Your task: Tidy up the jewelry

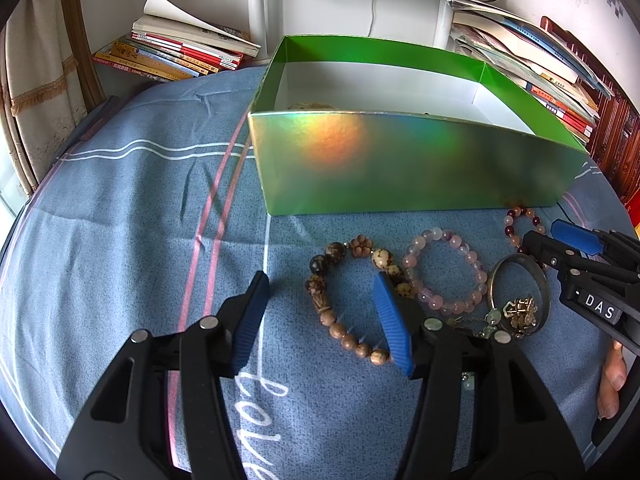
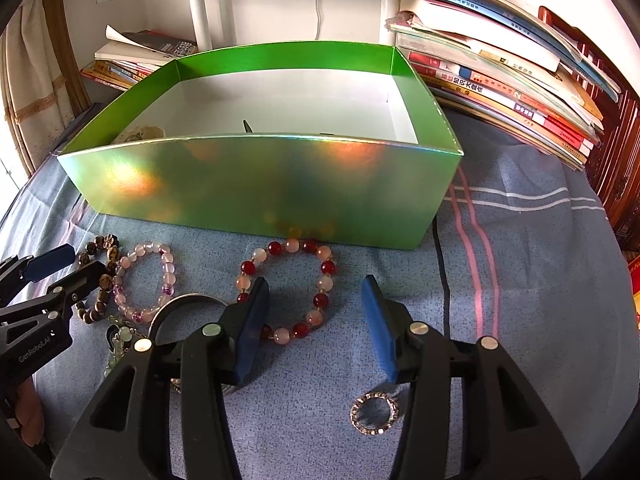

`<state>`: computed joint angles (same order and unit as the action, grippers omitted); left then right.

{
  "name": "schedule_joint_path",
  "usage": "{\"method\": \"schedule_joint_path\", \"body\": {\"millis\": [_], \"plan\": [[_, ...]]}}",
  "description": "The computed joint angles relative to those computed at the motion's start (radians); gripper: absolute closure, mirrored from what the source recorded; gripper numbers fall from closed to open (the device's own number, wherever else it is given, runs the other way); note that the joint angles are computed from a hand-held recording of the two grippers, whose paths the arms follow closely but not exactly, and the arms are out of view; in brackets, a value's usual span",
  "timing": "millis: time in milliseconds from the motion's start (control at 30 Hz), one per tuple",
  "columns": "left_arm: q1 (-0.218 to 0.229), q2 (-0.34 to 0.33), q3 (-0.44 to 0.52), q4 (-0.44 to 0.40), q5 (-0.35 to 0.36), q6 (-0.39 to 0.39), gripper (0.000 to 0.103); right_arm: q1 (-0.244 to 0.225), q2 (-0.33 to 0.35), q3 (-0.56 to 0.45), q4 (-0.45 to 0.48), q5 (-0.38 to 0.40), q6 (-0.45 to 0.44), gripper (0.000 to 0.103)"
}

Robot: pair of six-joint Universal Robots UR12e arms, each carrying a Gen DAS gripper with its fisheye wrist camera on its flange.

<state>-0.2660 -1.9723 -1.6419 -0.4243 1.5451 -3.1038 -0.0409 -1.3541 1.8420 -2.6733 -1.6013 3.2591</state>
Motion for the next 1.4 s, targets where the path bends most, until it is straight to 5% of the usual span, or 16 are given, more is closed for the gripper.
{"method": "schedule_joint_path", "body": {"millis": [133, 300, 467, 933, 1100, 1167, 1400], "plan": [[0.0, 0.0, 0.0, 0.0, -0.001, 0.0, 0.048, 0.003, 0.0, 0.001, -0.005, -0.007, -0.005, 0.055], [0.0, 0.001, -0.003, 0.005, 0.002, -0.001, 0.057, 0.003, -0.001, 0.005, -0.016, 0.007, -0.018, 0.083], [0.001, 0.005, -0.009, 0.015, 0.007, -0.016, 0.085, 0.005, -0.001, 0.004, -0.017, -0.006, -0.019, 0.095], [0.002, 0.006, -0.01, 0.013, 0.003, -0.018, 0.085, 0.013, 0.005, -0.003, -0.011, -0.078, 0.006, 0.093], [0.0, 0.005, -0.008, 0.011, 0.004, -0.01, 0.082, 0.009, 0.003, -0.003, -0.008, -0.075, 0.018, 0.08], [-0.001, 0.005, -0.007, 0.01, 0.006, -0.012, 0.081, 0.007, 0.003, -0.004, -0.004, -0.07, 0.021, 0.061], [0.0, 0.005, -0.007, 0.007, -0.01, -0.001, 0.072, 0.004, 0.004, -0.004, -0.004, -0.054, 0.019, 0.06]]}}
